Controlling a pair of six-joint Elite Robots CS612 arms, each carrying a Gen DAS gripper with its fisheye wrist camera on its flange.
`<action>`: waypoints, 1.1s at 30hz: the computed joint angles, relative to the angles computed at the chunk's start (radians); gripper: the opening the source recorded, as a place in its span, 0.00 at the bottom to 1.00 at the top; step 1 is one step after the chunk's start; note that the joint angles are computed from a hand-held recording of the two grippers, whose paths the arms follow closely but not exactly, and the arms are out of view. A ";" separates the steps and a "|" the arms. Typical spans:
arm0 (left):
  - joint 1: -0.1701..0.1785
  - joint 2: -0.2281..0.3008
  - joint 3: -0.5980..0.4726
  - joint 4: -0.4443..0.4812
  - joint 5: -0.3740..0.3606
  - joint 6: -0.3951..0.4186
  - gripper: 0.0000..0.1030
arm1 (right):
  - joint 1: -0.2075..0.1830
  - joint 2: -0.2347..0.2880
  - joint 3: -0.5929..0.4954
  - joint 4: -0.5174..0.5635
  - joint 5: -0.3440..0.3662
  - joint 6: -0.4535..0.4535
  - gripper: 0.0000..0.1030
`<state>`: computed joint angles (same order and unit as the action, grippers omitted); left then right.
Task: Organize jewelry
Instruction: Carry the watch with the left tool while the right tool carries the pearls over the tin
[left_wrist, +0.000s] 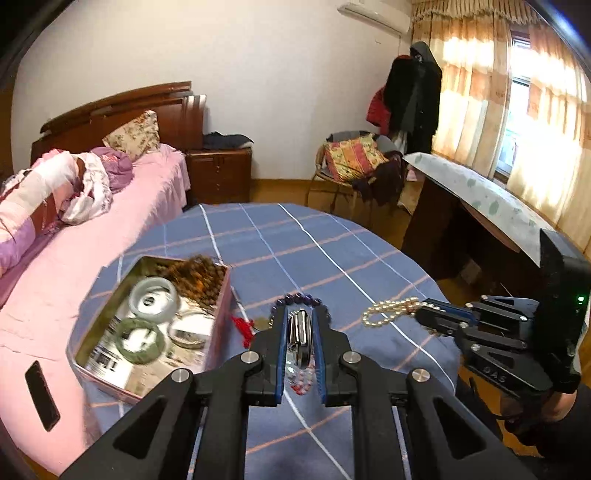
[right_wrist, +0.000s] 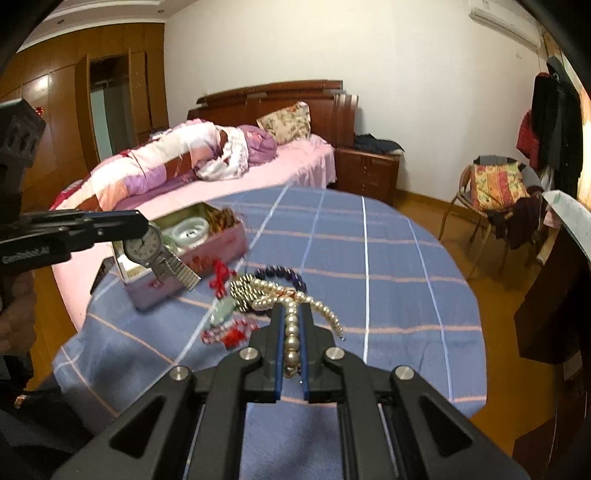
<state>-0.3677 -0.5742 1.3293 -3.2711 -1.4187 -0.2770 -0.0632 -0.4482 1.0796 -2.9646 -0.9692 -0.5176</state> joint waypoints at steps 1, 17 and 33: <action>0.003 -0.001 0.000 -0.003 0.007 -0.002 0.12 | 0.001 0.001 -0.005 -0.001 0.007 0.002 0.09; 0.045 -0.015 0.012 -0.030 0.125 -0.059 0.12 | 0.034 0.019 -0.063 -0.006 0.105 -0.015 0.09; 0.076 -0.009 0.020 -0.006 0.180 -0.123 0.12 | 0.082 0.046 -0.143 0.100 0.154 -0.082 0.09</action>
<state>-0.2920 -0.5830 1.3492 -3.2774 -1.2390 -0.3999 0.0192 -0.4027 0.9369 -2.8642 -0.8155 -0.5997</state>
